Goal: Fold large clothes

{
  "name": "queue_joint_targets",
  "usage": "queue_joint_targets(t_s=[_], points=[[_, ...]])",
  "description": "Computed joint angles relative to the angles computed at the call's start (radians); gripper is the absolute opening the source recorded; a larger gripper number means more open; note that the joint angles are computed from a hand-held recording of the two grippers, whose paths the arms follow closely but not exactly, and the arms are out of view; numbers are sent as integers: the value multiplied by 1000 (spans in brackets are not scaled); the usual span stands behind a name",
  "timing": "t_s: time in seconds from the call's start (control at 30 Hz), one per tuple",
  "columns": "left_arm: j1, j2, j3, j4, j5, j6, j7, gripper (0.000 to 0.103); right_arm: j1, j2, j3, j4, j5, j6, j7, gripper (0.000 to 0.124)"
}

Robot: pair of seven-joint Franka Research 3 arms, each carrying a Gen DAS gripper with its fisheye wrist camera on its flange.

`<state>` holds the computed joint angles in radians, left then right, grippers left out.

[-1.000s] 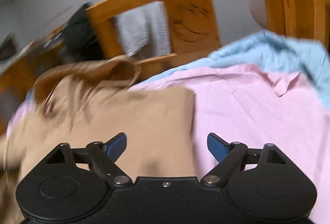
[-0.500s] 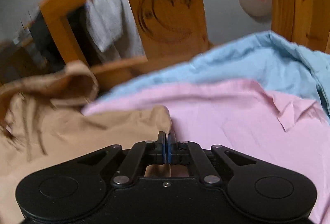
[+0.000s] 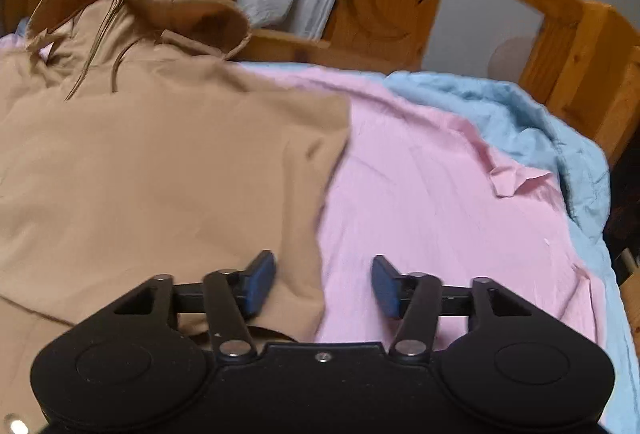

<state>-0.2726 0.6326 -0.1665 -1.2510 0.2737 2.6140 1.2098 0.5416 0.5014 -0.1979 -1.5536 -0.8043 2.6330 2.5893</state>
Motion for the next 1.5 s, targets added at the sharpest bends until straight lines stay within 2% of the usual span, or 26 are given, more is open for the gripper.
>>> queue_joint_targets(t_s=[0.07, 0.1, 0.13, 0.17, 0.2, 0.23, 0.3, 0.33, 0.4, 0.43, 0.47, 0.53, 0.63, 0.67, 0.73, 0.77, 0.83, 0.9, 1.07, 1.17, 1.2, 1.3, 1.33, 1.4, 1.5], points=[[3, -39, 6, -48, -1, 21, -26, 51, 3, -2, 1, 15, 25, -28, 29, 58], [-1, -78, 22, -103, 14, 57, -62, 62, 19, -12, -12, 12, 7, -34, 74, 58], [-16, -123, 52, -166, 47, 100, -122, 72, 36, -33, -23, -5, -27, -20, 124, 62], [-44, -179, 100, -243, 105, 147, -217, 78, 39, -45, -24, -13, -60, 18, 152, 67], [-75, -232, 149, -310, 181, 176, -319, 92, 48, -56, -25, -21, -99, 50, 178, 79], [-105, -286, 193, -373, 263, 185, -414, 99, 49, -54, -22, -13, -130, 82, 190, 84], [-130, -392, 237, -494, 407, 197, -535, 99, 40, -21, -4, 40, -152, 159, 175, 87], [-139, -439, 252, -541, 481, 175, -592, 99, 34, 1, 8, 71, -133, 189, 152, 90], [-163, -521, 273, -608, 648, 41, -770, 99, 4, 69, 60, 162, -31, 247, 59, 94], [-161, -560, 271, -644, 693, -34, -863, 99, -11, 102, 93, 204, 24, 264, 10, 94], [-150, -591, 266, -679, 711, -73, -938, 99, -33, 139, 138, 254, 85, 271, -55, 94], [-107, -646, 264, -756, 721, -83, -1105, 99, -57, 224, 223, 375, 182, 253, -185, 95], [-29, -678, 267, -826, 735, -44, -1326, 91, -53, 326, 298, 530, 265, 217, -338, 96], [-8, -672, 265, -823, 701, -55, -1345, 89, -52, 352, 322, 569, 290, 208, -390, 96], [29, -657, 254, -811, 685, -75, -1395, 77, -39, 386, 348, 626, 329, 185, -465, 98], [41, -645, 241, -796, 671, -118, -1425, 76, -39, 397, 367, 643, 349, 176, -511, 98], [74, -635, 226, -795, 662, -116, -1489, 76, -33, 386, 381, 624, 376, 176, -569, 99], [103, -616, 207, -783, 674, -104, -1559, 76, -19, 371, 375, 599, 391, 181, -607, 99], [180, -571, 164, -742, 645, -96, -1617, 78, 3, 357, 357, 579, 463, 165, -660, 99], [216, -544, 129, -698, 621, -153, -1613, 78, 17, 346, 335, 560, 501, 174, -677, 99], [221, -539, 118, -685, 607, -184, -1600, 74, 24, 346, 323, 559, 512, 178, -680, 99], [208, -473, 90, -571, 553, -380, -1529, 32, 51, 338, 278, 545, 541, 191, -671, 100], [200, -465, 90, -558, 563, -409, -1537, 17, 63, 334, 258, 537, 550, 197, -659, 100], [193, -476, 93, -576, 593, -397, -1585, 6, 76, 324, 235, 519, 578, 204, -653, 100], [184, -515, 87, -626, 662, -371, -1648, 0, 97, 310, 200, 492, 614, 211, -654, 100]])
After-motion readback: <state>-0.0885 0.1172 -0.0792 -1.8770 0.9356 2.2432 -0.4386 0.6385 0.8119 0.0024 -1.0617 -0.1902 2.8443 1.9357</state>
